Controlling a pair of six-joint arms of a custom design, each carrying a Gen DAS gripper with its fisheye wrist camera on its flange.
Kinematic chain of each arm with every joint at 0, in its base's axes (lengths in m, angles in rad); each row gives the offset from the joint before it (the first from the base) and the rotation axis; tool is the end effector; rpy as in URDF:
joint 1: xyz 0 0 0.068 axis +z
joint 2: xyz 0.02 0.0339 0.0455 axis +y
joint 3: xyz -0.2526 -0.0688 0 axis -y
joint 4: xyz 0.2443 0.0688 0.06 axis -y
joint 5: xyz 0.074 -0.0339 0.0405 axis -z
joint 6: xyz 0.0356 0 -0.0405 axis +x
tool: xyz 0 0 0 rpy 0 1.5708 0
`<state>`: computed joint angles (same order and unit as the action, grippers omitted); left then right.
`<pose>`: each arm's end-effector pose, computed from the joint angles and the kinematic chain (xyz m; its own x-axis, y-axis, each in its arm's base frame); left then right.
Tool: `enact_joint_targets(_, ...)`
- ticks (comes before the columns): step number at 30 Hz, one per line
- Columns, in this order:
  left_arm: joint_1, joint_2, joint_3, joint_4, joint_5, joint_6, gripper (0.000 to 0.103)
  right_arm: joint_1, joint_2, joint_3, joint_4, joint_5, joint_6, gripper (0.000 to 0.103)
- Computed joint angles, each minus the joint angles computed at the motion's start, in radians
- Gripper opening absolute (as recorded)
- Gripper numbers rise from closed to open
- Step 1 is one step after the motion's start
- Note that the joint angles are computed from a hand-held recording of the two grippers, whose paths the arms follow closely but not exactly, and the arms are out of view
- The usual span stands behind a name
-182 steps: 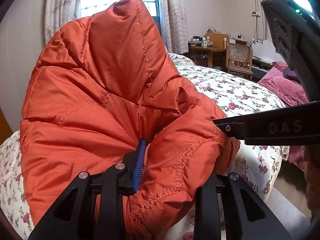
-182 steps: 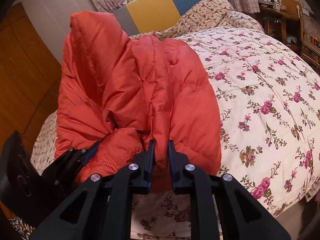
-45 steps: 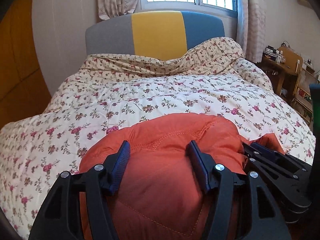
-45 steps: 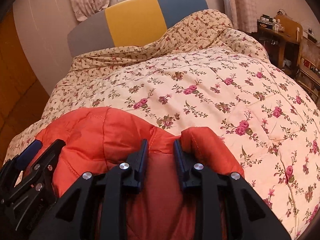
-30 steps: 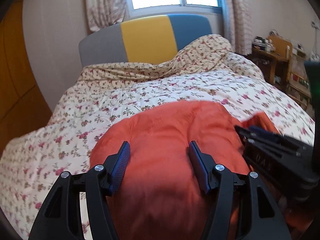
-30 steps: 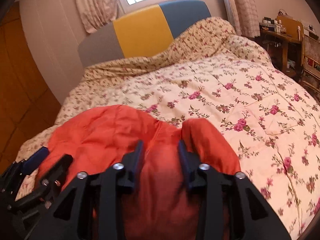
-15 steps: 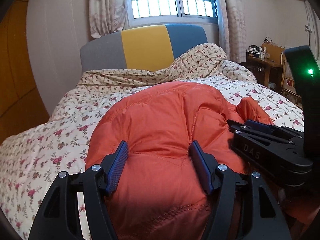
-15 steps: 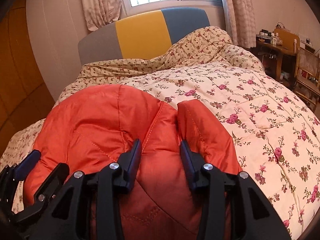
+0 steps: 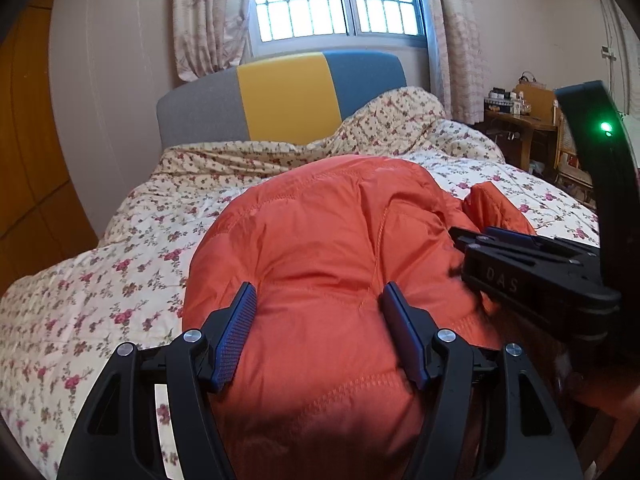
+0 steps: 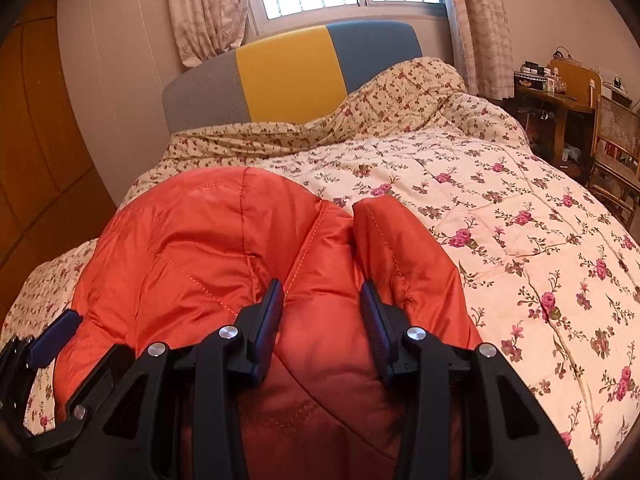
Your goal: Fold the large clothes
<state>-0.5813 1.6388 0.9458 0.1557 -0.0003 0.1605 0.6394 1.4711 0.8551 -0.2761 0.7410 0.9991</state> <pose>0.2989 -0.1964 0.1995 -0.3345 0.4110 -0.8480 0.6102 0.7802 0.1374 0.2485 0.1549 0.1946 -0.4222 0.4593 -0.7815 0.4711 0.8478 0.2437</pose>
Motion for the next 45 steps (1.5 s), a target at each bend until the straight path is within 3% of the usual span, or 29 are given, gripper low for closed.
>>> enact_joint_targets(6, 0.004, 0.0, 0.011, -0.015, 0.004, 0.004, 0.065, -0.002, 0.0, 0.022, -0.039, -0.014, 0.009, 0.042)
enact_joint_targets(10, 0.028, -0.024, 0.031, -0.087, 0.026, -0.029, 0.086, 0.057, -0.028, 0.054, -0.164, 0.031, 0.077, 0.051)
enact_joint_targets(13, 0.088, -0.052, 0.035, -0.154, 0.136, -0.066, 0.091, 0.109, -0.087, 0.03, -0.195, 0.053, 0.123, 0.067)
enact_joint_targets(17, 0.15, -0.102, 0.022, -0.221, 0.226, -0.041, 0.091, 0.198, -0.135, 0.048, -0.351, 0.111, 0.228, 0.075)
enact_joint_targets(22, 0.209, -0.114, 0.051, -0.33, 0.304, 0.005, 0.092, 0.219, -0.244, -0.006, -0.435, 0.062, 0.335, 0.078)
enact_joint_targets(26, 0.264, -0.074, 0.12, -0.461, 0.388, 0.039, 0.092, 0.149, -0.357, -0.11, -0.387, -0.088, 0.374, 0.08)
enact_joint_targets(28, 0.277, -0.044, 0.165, -0.543, 0.42, 0.062, 0.092, 0.085, -0.43, -0.193, -0.304, -0.217, 0.369, 0.087)
enact_joint_targets(31, 0.296, -0.009, 0.207, -0.626, 0.458, 0.107, 0.096, 0.011, -0.503, -0.269, -0.22, -0.348, 0.344, 0.087)
enact_joint_targets(35, 0.326, 0.048, 0.253, -0.711, 0.526, 0.156, 0.097, -0.051, -0.547, -0.341, -0.129, -0.47, 0.32, 0.087)
enact_joint_targets(41, 0.337, 0.111, 0.306, -0.785, 0.589, 0.133, 0.097, -0.129, -0.561, -0.413, -0.009, -0.601, 0.28, 0.089)
enact_joint_targets(44, 0.327, 0.099, 0.295, -0.779, 0.589, 0.139, 0.088, -0.127, -0.569, -0.427, 0.021, -0.608, 0.268, 0.079)
enact_joint_targets(45, 0.317, 0.078, 0.277, -0.764, 0.576, 0.143, 0.082, -0.127, -0.589, -0.45, 0.056, -0.619, 0.267, 0.069)
